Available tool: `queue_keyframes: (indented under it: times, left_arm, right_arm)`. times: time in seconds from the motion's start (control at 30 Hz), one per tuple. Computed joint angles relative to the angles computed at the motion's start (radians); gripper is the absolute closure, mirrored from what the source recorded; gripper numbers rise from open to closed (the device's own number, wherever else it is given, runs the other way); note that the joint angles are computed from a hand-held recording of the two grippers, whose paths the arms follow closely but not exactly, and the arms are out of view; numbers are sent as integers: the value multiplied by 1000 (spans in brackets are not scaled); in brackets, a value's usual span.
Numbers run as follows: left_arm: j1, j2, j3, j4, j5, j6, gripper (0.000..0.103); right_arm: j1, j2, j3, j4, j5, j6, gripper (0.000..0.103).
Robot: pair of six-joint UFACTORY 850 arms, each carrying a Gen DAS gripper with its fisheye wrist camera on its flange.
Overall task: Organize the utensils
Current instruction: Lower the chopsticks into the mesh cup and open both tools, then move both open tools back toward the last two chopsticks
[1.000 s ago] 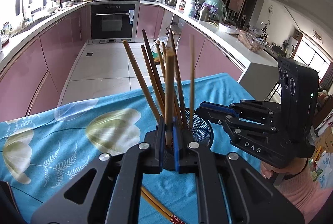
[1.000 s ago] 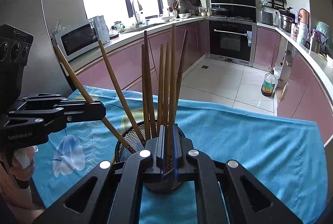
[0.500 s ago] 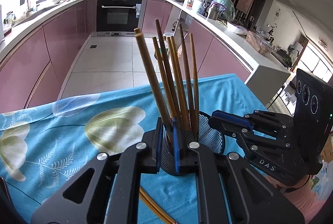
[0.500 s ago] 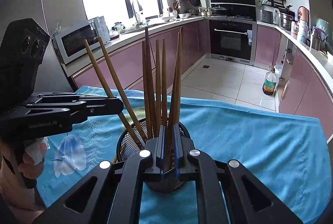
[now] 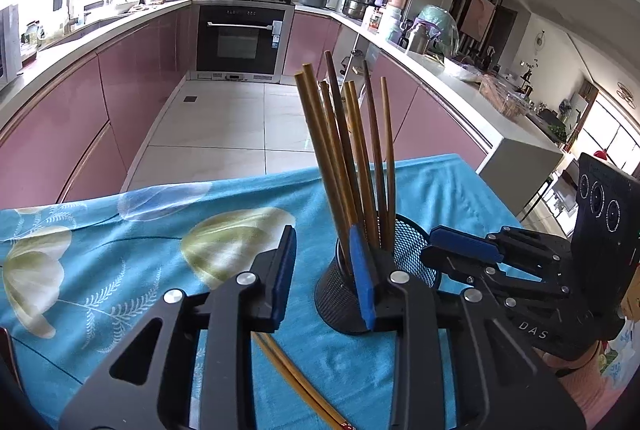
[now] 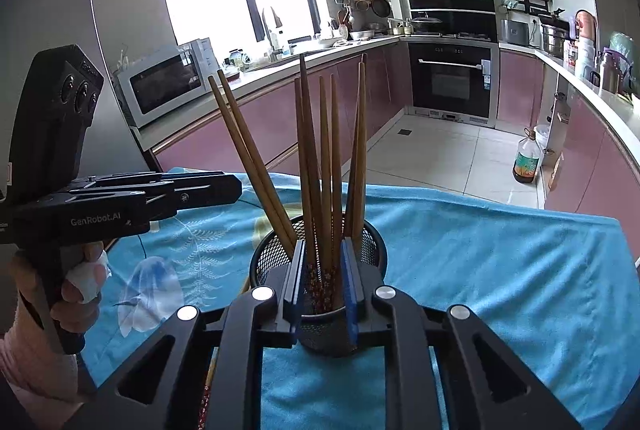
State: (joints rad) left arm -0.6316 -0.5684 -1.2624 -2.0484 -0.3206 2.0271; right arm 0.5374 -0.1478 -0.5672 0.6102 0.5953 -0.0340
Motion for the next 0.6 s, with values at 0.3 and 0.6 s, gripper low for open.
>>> queue_keyframes:
  times: [0.3,0.6]
  left_arm:
    - [-20,69,122,-508,26,495,45]
    - [-20,144,257,-957,-29,928,25]
  right_arm:
    - [47,25,27,26,39,-22,72]
    - [103,23,35,13,41,-19,60]
